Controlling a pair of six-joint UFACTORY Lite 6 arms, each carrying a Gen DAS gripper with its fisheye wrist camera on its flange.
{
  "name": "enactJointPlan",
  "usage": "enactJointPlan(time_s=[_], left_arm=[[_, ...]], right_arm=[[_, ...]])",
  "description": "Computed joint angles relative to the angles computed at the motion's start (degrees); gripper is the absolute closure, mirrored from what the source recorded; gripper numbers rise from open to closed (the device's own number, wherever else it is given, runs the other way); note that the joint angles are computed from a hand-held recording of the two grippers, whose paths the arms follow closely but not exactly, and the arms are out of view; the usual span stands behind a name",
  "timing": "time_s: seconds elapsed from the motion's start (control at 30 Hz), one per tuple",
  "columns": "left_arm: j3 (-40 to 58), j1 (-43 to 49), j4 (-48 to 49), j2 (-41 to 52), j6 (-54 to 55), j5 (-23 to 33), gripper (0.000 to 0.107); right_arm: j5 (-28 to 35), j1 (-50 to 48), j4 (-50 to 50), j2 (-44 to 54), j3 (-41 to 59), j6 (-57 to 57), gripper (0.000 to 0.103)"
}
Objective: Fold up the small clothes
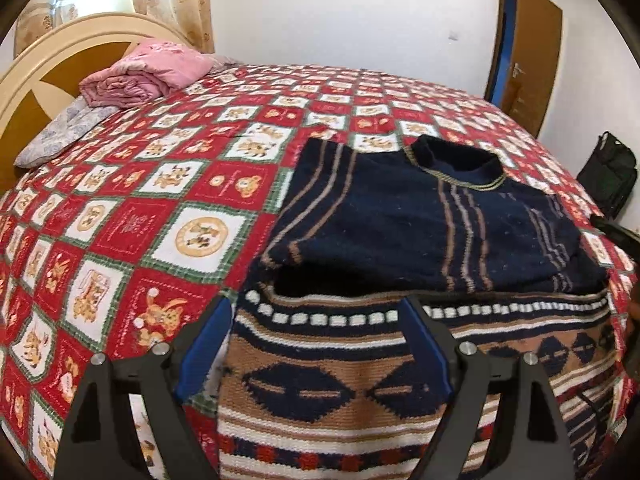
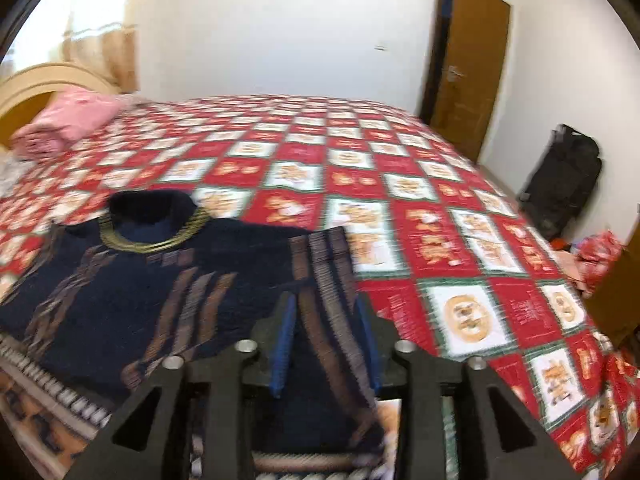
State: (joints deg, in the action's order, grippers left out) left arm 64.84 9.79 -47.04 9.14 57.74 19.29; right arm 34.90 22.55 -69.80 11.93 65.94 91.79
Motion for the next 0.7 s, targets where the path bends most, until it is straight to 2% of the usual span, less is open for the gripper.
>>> enactJointPlan(time_s=[0.1, 0.23, 0.33, 0.37, 0.47, 0.57, 0.63, 0.7], left_arm=[[0.02, -0.39, 4.49, 0.33, -5.31, 1.20, 0.019], [-3.34, -0.93, 7.90, -3.27, -7.23, 1.54, 0.019], [-5.91, -1.00, 11.81, -6.33, -9.36, 0.56, 0.019], [-6.44, -0.78, 12.02, -7.17, -9.36, 0.69, 0.019], [-8.66, 0.33, 8.77, -10.49, -5.72, 1.25, 0.019], [-10.46, 0.56, 6.50, -13.46, -3.74, 1.49, 0.019], [-11.60, 0.69, 3.89, -15.78, -1.96, 3.73, 0.019], [-12.68, 0.69, 2.52, -18.17, -1.14, 6.26, 0.019]], right_arm=[[-6.11, 1.63, 6.19, 2.06, 0.67, -5.82, 0.060], [-8.07, 2.17, 12.83, 8.72, 3.03, -10.28, 0.060], [-7.92, 2.97, 12.18, 6.87, 0.83, -6.61, 0.060], [-8.46, 3.21, 10.83, 4.36, -1.59, -3.02, 0.060], [-12.66, 5.83, -1.44, -12.39, -14.50, 14.96, 0.060], [-7.65, 14.35, -10.72, -30.38, -23.95, 32.95, 0.060], [-3.60, 22.36, -13.82, -41.37, -28.47, 44.95, 0.060], [-1.23, 28.36, -19.68, -46.25, -31.63, 56.94, 0.060]])
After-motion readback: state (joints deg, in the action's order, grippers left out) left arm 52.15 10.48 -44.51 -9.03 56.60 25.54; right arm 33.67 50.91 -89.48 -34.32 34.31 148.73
